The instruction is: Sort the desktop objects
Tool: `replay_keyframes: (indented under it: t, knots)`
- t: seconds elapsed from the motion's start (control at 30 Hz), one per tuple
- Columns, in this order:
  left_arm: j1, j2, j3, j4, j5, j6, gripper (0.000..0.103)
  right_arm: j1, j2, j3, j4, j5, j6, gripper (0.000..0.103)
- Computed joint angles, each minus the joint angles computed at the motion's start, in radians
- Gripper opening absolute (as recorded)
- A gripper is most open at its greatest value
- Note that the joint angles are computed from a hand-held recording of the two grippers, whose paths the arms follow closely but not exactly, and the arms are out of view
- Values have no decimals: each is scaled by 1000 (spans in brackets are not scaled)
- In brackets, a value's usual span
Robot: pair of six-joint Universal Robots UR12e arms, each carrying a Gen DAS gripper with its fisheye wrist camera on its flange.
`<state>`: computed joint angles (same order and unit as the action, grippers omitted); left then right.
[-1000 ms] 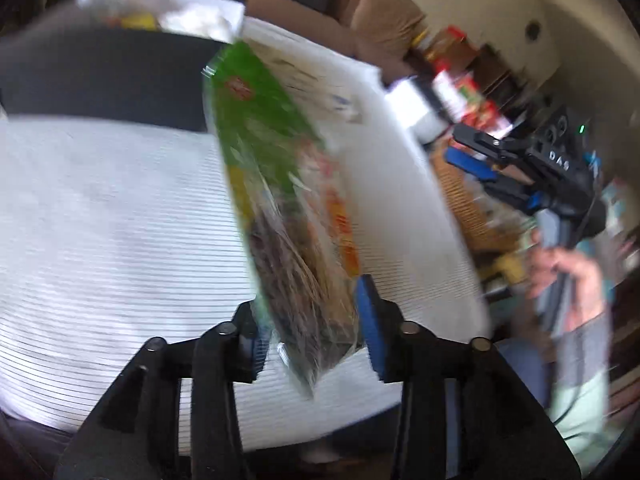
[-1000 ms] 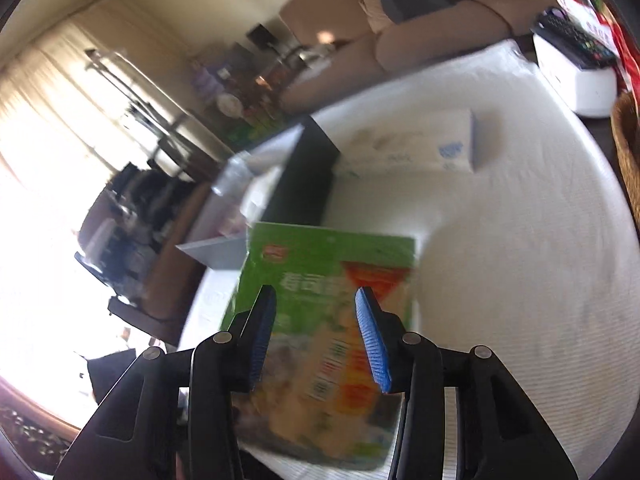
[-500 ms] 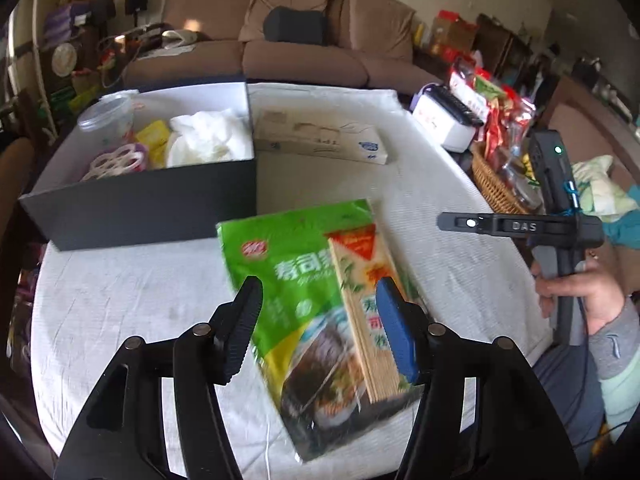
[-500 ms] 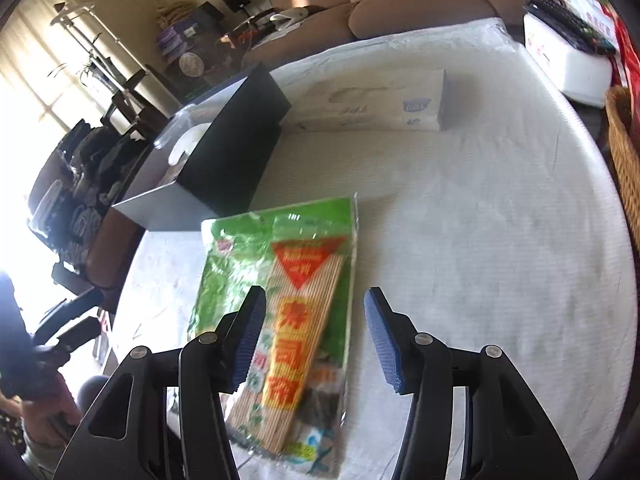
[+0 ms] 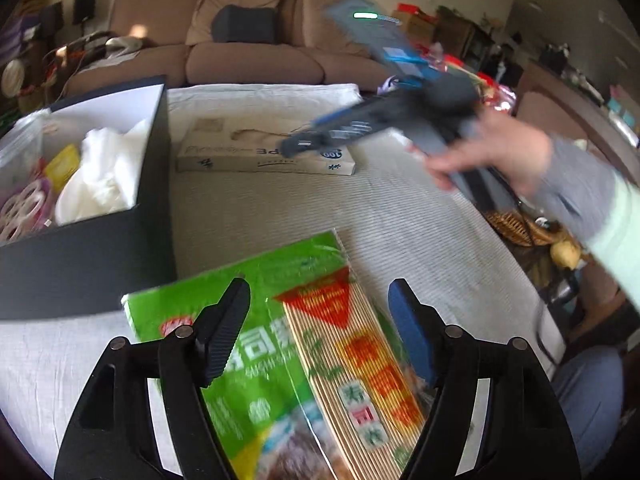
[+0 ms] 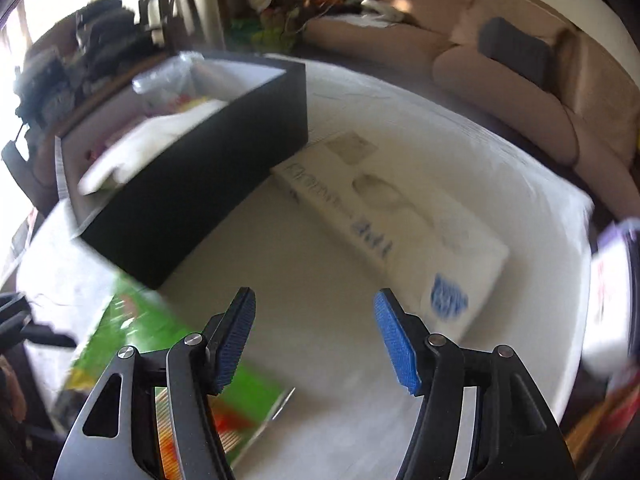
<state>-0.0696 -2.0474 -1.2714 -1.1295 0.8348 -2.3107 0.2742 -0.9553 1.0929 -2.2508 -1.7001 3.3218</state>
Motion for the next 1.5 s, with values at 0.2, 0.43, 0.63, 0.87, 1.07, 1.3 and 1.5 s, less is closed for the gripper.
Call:
replay_keyframes:
  t: [0.2,0.43,0.63,0.87,1.07,1.3,1.5]
  knots:
    - [-2,-44,62,-109,-25,13,75,-20,153,-248,251,-25,-240,64]
    - [5,-59,85,-144,-37,-22,75,-36,292,-475,501,-49,-375,64]
    - [7,-60,85,-132,-33,-45,75,-66,267,-441,516,92,-305,54]
    - [10,-44,59,-95,-70,-38,75,-123,47,-31,34,308,109,52]
    - [13,-34,51,-186,-154,44,76,-151,-146,346,-514,497,602,52]
    - [56,65,-28,-312,-261,358,76,-76,-246,589,-994,391,1160,52]
    - [114,160,-99,-451,-207,548,76,23,-287,689,-1098,222,1383,52]
